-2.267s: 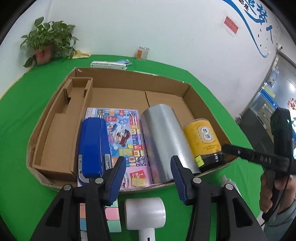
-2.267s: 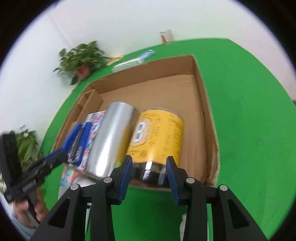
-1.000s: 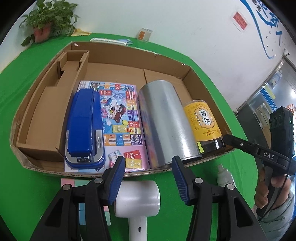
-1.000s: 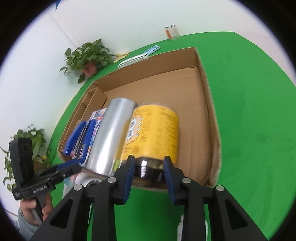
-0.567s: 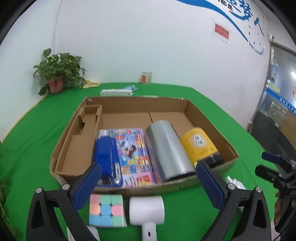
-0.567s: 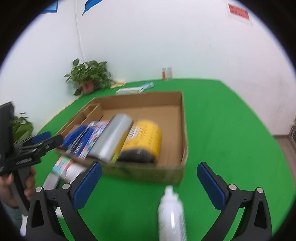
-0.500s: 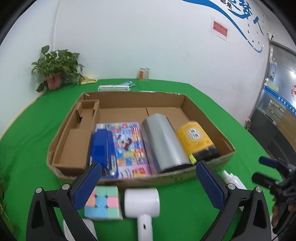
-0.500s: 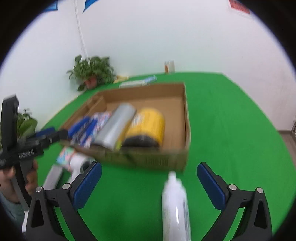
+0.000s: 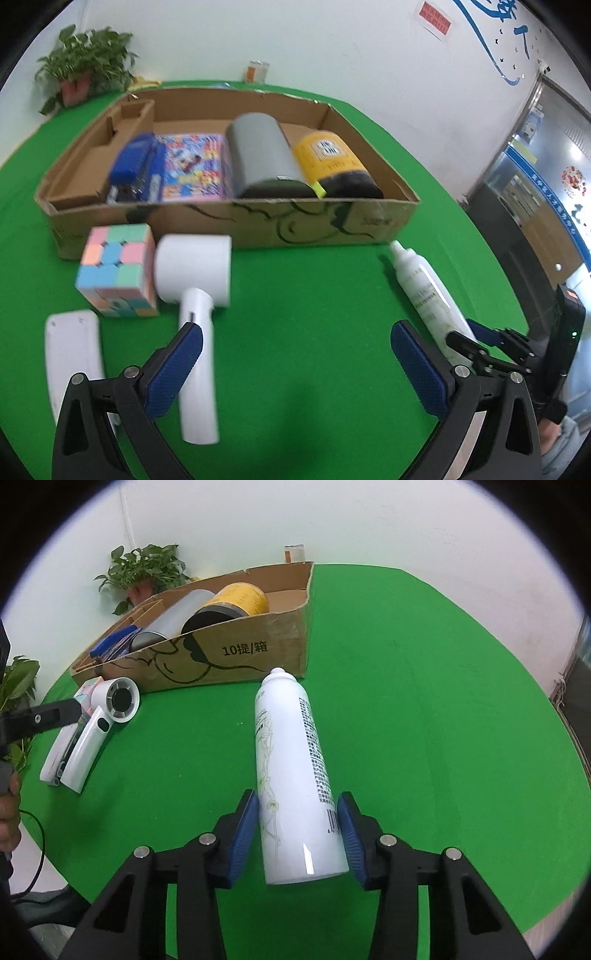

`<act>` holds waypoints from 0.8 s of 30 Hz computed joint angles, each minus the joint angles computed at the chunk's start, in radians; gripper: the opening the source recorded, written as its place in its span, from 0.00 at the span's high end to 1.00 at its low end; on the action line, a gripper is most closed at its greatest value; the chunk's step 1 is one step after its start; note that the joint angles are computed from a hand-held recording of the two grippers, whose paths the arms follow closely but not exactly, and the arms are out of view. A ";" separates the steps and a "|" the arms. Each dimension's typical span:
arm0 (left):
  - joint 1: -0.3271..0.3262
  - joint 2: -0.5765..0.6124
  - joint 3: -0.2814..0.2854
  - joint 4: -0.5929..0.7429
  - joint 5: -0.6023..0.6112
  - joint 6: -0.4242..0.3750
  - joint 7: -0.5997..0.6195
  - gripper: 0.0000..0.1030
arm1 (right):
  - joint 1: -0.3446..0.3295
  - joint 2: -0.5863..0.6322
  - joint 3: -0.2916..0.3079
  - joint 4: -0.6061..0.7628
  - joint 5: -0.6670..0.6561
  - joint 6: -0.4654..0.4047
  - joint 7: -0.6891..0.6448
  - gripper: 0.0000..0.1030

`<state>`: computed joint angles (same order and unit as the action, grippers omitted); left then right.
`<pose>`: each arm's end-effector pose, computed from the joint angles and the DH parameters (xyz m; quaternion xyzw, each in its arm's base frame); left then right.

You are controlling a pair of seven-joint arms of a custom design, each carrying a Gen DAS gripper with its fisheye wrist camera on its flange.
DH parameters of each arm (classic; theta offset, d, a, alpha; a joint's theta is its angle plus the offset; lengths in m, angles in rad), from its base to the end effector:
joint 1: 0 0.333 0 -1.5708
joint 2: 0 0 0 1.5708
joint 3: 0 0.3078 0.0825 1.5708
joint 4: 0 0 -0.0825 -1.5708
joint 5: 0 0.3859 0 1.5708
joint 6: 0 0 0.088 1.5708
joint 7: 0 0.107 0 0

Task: Organize rigid objects
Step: 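Move the right gripper to the white spray bottle and grasp it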

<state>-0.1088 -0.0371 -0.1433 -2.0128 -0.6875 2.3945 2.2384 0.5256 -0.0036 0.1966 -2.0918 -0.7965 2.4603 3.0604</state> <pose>0.5630 -0.1512 0.5069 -0.4784 0.8113 -0.3357 0.0152 0.4334 0.3829 0.4539 -0.5851 0.7355 -0.2273 0.2550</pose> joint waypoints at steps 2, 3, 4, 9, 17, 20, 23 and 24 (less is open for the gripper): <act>0.000 0.004 0.001 0.009 -0.015 -0.039 0.005 0.01 | 0.014 0.018 0.011 0.031 -0.027 -0.052 0.007 0.59; 0.001 0.011 0.002 0.018 -0.028 -0.066 0.010 0.01 | 0.020 0.024 0.012 0.037 -0.037 -0.065 0.002 0.59; 0.003 0.015 0.002 0.024 -0.036 -0.084 0.011 0.01 | 0.030 0.037 0.017 0.055 -0.052 -0.083 -0.019 0.60; 0.017 0.073 -0.005 0.096 -0.053 -0.225 -0.003 0.01 | 0.050 0.042 0.002 0.055 -0.122 0.048 -0.026 0.55; 0.028 0.180 -0.045 0.204 -0.071 -0.371 -0.014 0.03 | -0.008 0.016 -0.028 -0.019 -0.080 0.318 0.154 0.38; 0.026 0.230 -0.063 0.259 -0.056 -0.420 -0.032 0.07 | -0.016 0.054 -0.031 -0.002 -0.007 0.388 0.107 0.38; 0.023 0.258 -0.075 0.285 -0.032 -0.428 -0.064 0.14 | -0.007 0.091 -0.035 0.015 0.090 0.444 0.019 0.38; 0.022 0.270 -0.076 0.296 -0.016 -0.439 -0.083 0.17 | -0.002 0.103 -0.035 0.024 0.126 0.453 -0.022 0.38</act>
<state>-0.0872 0.2331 -0.2197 -1.7166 -0.7033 1.9554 2.1551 0.5237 0.0993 0.1613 -2.0680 -0.6705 2.9128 3.0388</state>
